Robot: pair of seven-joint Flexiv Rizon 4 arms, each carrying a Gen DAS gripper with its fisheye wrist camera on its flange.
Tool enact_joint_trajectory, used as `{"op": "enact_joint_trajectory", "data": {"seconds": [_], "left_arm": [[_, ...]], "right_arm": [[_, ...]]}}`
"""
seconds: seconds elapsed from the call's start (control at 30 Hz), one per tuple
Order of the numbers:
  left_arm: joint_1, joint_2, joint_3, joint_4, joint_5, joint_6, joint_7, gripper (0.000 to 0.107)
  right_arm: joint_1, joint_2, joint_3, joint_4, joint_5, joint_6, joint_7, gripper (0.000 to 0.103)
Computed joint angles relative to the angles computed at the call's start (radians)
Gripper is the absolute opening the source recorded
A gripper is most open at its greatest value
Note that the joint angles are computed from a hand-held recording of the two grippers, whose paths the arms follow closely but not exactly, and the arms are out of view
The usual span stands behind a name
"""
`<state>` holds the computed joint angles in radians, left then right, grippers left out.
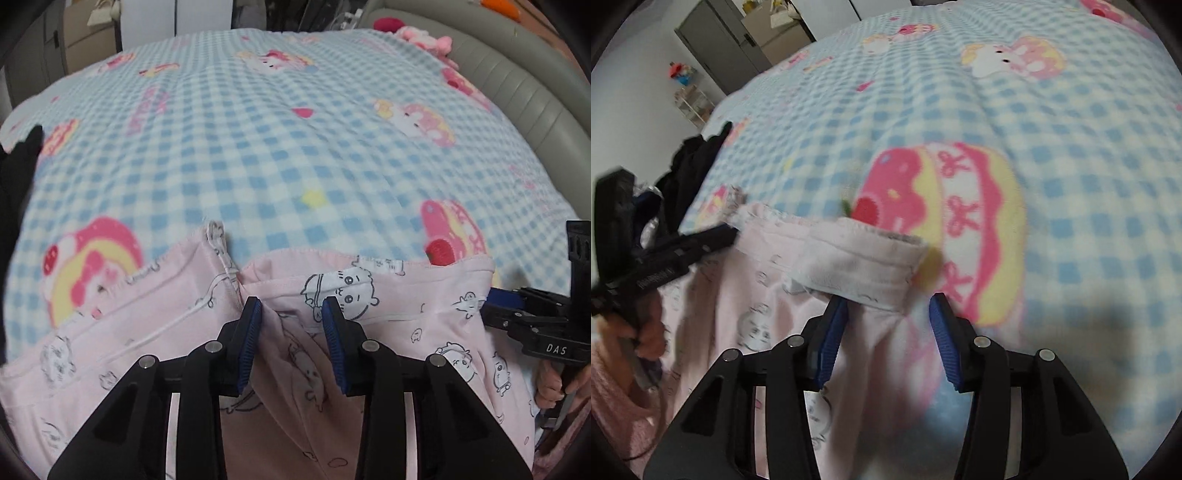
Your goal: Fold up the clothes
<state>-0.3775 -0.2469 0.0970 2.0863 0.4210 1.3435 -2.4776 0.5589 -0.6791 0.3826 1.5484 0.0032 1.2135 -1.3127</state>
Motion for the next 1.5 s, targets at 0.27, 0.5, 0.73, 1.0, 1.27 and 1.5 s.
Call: {"op": "enact_joint_trajectory", "data": {"seconds": [0.27, 0.5, 0.73, 1.0, 1.27, 1.5], "left_arm": [[-0.038, 0.058, 0.040, 0.004, 0.166, 0.014, -0.142, 0.037], [0.020, 0.024, -0.041, -0.004, 0.072, 0.001, 0.016, 0.037], [0.056, -0.026, -0.070, -0.012, -0.082, 0.090, 0.144, 0.046], [-0.086, -0.089, 0.052, -0.119, -0.099, 0.036, 0.177, 0.008], [-0.005, -0.126, 0.032, -0.139, -0.098, -0.094, 0.074, 0.008], [0.228, -0.077, -0.252, 0.047, -0.368, 0.232, 0.371, 0.051]], "right_arm": [[0.134, 0.094, -0.175, 0.101, -0.125, 0.139, 0.106, 0.007], [0.258, 0.226, -0.438, 0.272, -0.360, 0.148, 0.347, 0.006], [-0.033, 0.123, -0.091, 0.123, -0.137, 0.013, 0.202, 0.034], [-0.092, 0.094, -0.012, 0.091, -0.004, 0.030, 0.075, 0.007], [-0.037, 0.061, -0.109, 0.064, -0.060, -0.052, 0.210, 0.022], [-0.092, 0.137, -0.093, 0.147, -0.047, 0.171, 0.228, 0.055]]}}
